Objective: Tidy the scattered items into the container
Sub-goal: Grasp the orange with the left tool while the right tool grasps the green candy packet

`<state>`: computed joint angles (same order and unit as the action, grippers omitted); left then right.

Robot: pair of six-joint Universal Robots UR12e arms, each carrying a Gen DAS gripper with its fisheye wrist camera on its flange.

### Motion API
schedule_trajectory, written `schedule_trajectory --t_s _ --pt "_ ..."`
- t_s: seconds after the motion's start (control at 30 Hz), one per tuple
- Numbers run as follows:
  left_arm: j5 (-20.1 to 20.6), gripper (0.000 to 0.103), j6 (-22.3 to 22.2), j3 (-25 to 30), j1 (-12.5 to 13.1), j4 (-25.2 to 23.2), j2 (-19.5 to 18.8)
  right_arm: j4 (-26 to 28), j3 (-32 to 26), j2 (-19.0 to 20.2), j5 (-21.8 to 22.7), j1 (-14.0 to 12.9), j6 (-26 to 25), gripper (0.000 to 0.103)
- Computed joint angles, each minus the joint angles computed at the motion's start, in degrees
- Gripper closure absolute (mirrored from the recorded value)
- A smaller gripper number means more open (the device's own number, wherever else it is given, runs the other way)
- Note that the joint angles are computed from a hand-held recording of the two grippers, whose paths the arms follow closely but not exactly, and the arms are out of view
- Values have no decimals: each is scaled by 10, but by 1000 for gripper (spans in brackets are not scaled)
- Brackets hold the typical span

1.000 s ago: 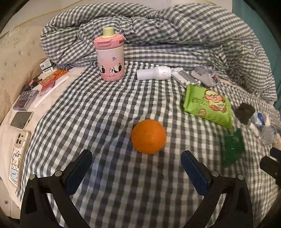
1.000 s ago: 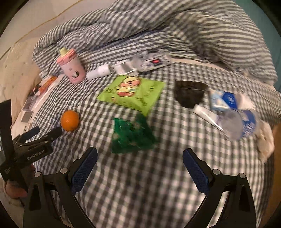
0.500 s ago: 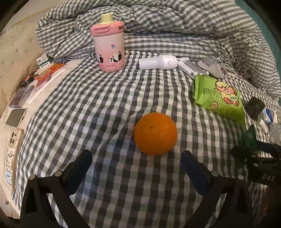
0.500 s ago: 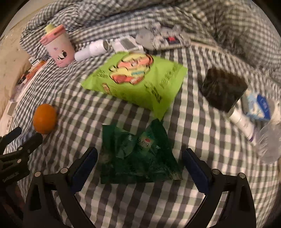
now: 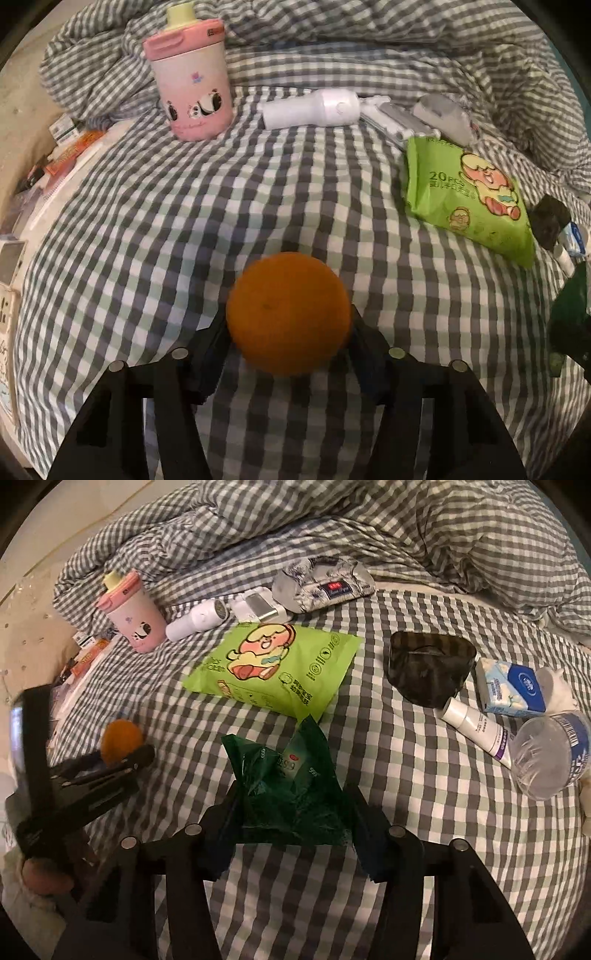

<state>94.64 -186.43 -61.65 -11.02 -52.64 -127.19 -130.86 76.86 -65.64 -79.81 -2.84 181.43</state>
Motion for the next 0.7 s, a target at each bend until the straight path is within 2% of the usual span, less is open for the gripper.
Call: schedule_trajectory --t_s 0.1,0.33,0.7 --pt "13 47 -2 4 -3 -18 3 -2 3 -4 -4 1 -2 50" --pt "27 47 -15 -25 -8 -13 34 -11 19 -26 0 -2 -3 50" --pt "18 47 16 -42 -37 19 81 -34 60 -84 -14 -23 12 50"
